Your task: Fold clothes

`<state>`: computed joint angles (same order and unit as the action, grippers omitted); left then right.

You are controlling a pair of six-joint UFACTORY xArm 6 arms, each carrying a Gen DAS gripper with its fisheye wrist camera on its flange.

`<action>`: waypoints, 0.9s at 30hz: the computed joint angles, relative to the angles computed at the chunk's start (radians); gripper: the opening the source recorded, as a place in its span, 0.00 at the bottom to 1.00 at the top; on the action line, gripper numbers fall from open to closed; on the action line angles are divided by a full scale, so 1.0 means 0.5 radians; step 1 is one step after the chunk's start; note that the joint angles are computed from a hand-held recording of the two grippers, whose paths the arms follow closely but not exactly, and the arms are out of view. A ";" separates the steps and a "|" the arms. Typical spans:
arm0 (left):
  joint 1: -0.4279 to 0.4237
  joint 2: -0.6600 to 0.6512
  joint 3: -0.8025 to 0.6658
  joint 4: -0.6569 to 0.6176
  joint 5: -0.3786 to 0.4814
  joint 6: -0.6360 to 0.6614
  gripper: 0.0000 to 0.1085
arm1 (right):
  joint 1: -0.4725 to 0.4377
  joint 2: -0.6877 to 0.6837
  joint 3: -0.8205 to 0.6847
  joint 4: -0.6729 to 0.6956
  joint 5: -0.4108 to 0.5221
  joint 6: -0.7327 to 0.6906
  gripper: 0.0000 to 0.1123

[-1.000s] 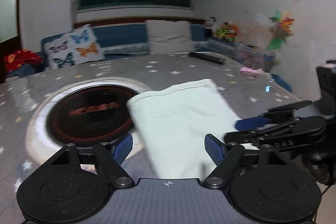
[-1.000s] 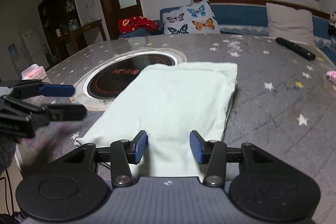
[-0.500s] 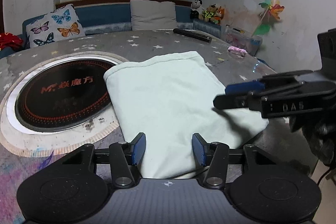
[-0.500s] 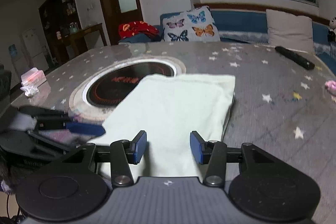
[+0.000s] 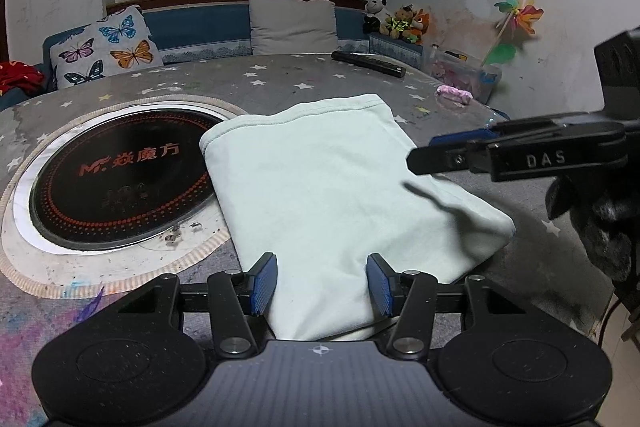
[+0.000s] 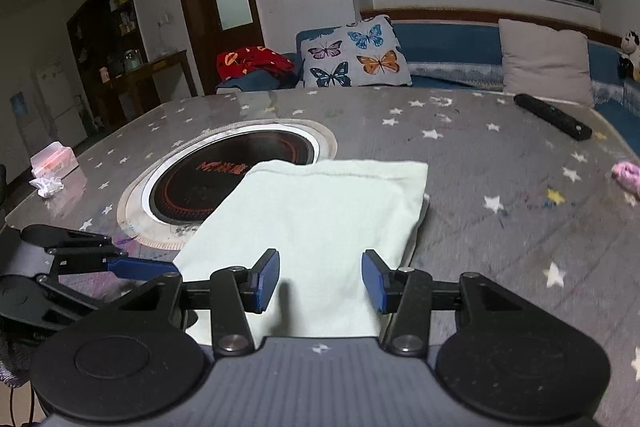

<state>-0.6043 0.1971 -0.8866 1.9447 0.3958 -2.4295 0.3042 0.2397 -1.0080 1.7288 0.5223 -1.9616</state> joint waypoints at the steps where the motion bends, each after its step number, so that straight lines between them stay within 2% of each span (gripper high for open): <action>1: 0.001 0.000 -0.001 0.004 -0.003 -0.001 0.50 | 0.006 0.009 -0.015 0.006 -0.008 -0.007 0.41; 13: 0.011 -0.006 0.005 0.035 -0.025 -0.020 0.51 | 0.072 0.200 -0.274 0.016 -0.088 -0.002 0.40; 17: 0.010 -0.004 0.002 0.034 -0.028 -0.016 0.51 | 0.116 0.336 -0.452 0.008 -0.183 0.009 0.39; 19: 0.011 -0.005 0.005 0.044 -0.029 -0.023 0.51 | 0.134 0.425 -0.553 -0.017 -0.253 0.067 0.38; 21: 0.012 -0.008 0.008 0.058 -0.029 -0.030 0.51 | 0.142 0.530 -0.664 -0.101 -0.309 0.203 0.32; 23: 0.013 -0.008 0.010 0.070 -0.031 -0.036 0.51 | 0.140 0.609 -0.741 -0.178 -0.326 0.316 0.32; 27: 0.018 -0.012 0.011 0.083 -0.041 -0.045 0.52 | 0.142 0.588 -0.733 -0.205 -0.330 0.327 0.32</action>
<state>-0.5953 0.1913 -0.8813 1.9861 0.3752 -2.4521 0.3750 0.5336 -1.3747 1.6262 0.3571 -1.7979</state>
